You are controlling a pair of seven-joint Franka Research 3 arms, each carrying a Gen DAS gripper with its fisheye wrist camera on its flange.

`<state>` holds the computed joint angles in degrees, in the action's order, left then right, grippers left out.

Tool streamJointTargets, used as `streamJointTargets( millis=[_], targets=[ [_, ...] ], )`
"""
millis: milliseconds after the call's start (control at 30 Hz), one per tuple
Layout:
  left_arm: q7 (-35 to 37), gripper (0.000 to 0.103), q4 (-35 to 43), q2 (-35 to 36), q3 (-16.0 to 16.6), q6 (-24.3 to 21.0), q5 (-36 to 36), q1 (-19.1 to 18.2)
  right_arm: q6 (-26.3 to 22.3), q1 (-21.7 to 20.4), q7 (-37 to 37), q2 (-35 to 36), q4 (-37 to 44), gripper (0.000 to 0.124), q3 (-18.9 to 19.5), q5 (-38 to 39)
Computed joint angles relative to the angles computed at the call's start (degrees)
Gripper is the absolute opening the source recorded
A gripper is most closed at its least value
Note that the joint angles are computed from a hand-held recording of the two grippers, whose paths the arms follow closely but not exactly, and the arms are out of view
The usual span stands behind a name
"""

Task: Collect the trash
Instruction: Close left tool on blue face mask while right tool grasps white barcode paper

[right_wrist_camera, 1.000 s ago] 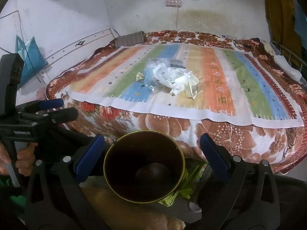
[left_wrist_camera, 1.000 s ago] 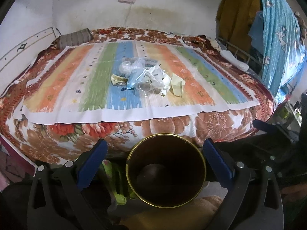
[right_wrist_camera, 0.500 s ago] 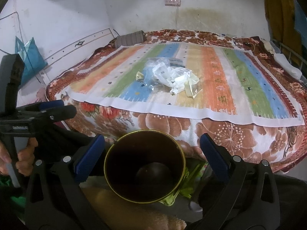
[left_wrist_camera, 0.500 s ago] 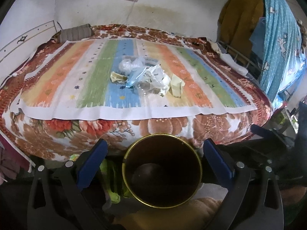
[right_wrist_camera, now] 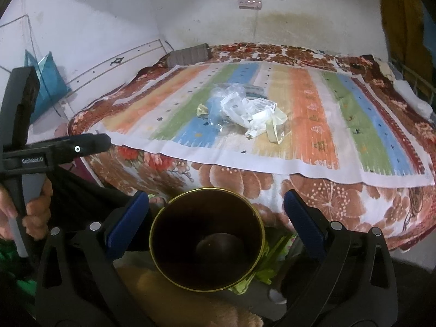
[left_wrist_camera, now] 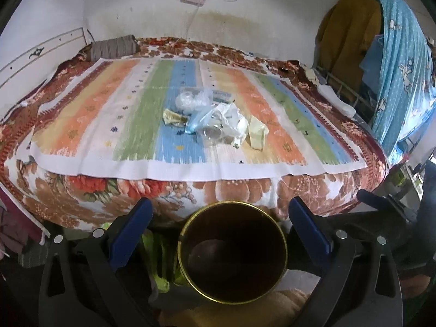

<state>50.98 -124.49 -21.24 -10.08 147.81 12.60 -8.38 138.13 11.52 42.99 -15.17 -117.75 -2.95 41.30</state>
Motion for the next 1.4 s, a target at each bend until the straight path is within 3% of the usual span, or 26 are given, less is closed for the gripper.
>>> streamJointTargets(
  millis=[167, 333, 767, 867, 1100, 1300, 1400],
  targets=[
    [1.9, 0.097, 2.0, 1.1, 1.7, -0.3, -2.5, -0.2, -3.0, -0.2, 0.1, 3.1, 4.3, 0.094, -0.3, 1.0],
    [1.8, 0.097, 5.6, 3.8, 1.3, -0.9, -2.1, 1.0, -3.3, -0.4, -0.6, 6.4, 8.9, 0.094, 0.8, 0.3],
    [11.6, 0.097, 20.4, 14.7, 2.4, -8.8, -2.5, 3.1, -7.6, -1.0, 3.6, 17.4, 23.9, 0.094, 3.9, -5.3],
    [14.4, 0.097, 24.4, 18.0, 3.1, -10.2, -7.8, 3.7, -8.5, -1.1, 5.2, 19.8, 26.8, 0.094, 4.5, -6.5],
    [16.9, 0.097, 33.8, 25.9, 2.6, -10.9, -8.2, 5.3, -11.1, -1.1, 9.4, 26.7, 35.7, 0.090, 5.7, -9.7],
    [21.6, 0.097, 42.9, 34.6, 1.9, -15.6, -15.8, 8.1, -12.3, -0.3, 13.6, 34.8, 45.7, 0.090, 6.2, -15.5],
    [22.5, 0.096, 45.6, 37.5, 1.4, -17.5, -17.5, 9.0, -15.4, -1.1, 15.6, 39.6, 51.8, 0.089, 7.0, -15.5]
  ],
)
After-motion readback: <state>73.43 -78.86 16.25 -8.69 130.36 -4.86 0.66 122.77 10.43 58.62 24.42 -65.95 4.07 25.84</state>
